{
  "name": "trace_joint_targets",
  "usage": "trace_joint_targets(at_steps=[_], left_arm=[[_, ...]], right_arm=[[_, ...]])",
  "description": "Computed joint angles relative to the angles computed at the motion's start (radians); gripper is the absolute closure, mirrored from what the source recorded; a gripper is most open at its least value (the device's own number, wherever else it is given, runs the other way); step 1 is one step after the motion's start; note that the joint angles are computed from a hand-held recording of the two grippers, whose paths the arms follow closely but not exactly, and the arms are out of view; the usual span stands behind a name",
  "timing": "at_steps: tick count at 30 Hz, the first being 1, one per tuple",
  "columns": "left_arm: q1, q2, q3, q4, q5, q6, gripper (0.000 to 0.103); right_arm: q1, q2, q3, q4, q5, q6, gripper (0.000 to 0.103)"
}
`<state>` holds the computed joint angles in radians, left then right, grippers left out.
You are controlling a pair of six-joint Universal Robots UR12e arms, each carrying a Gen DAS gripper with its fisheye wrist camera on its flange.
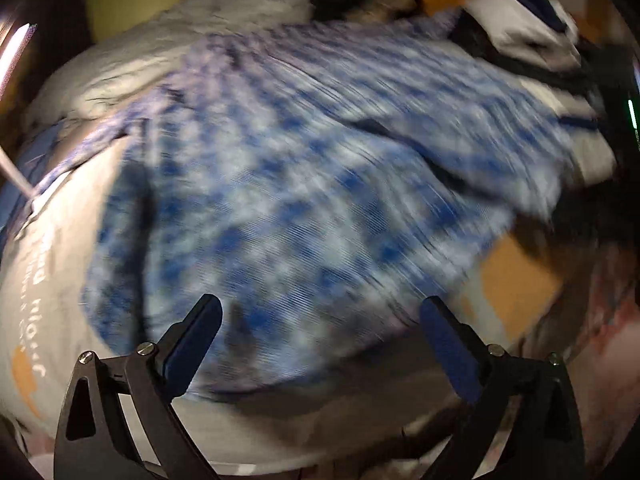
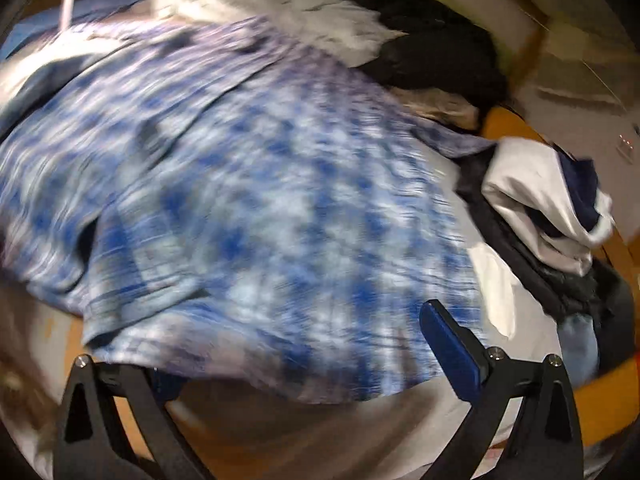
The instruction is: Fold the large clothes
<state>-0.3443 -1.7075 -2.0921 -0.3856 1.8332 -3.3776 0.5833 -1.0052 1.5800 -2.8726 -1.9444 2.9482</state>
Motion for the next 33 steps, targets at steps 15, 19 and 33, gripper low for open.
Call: trace_joint_targets(at_steps=[15, 19, 33], left_arm=[[0.016, -0.004, -0.017, -0.025, 0.183, -0.177, 0.034], [0.031, 0.023, -0.032, 0.006, 0.269, -0.251, 0.087], [0.212, -0.010, 0.167, -0.160, 0.099, -0.016, 0.094]], right_arm=[[-0.035, -0.011, -0.012, 0.089, 0.047, 0.166, 0.093], [-0.051, -0.025, 0.002, 0.014, 0.078, 0.232, 0.099], [-0.057, 0.118, -0.342, 0.135, 0.142, 0.108, 0.099]])
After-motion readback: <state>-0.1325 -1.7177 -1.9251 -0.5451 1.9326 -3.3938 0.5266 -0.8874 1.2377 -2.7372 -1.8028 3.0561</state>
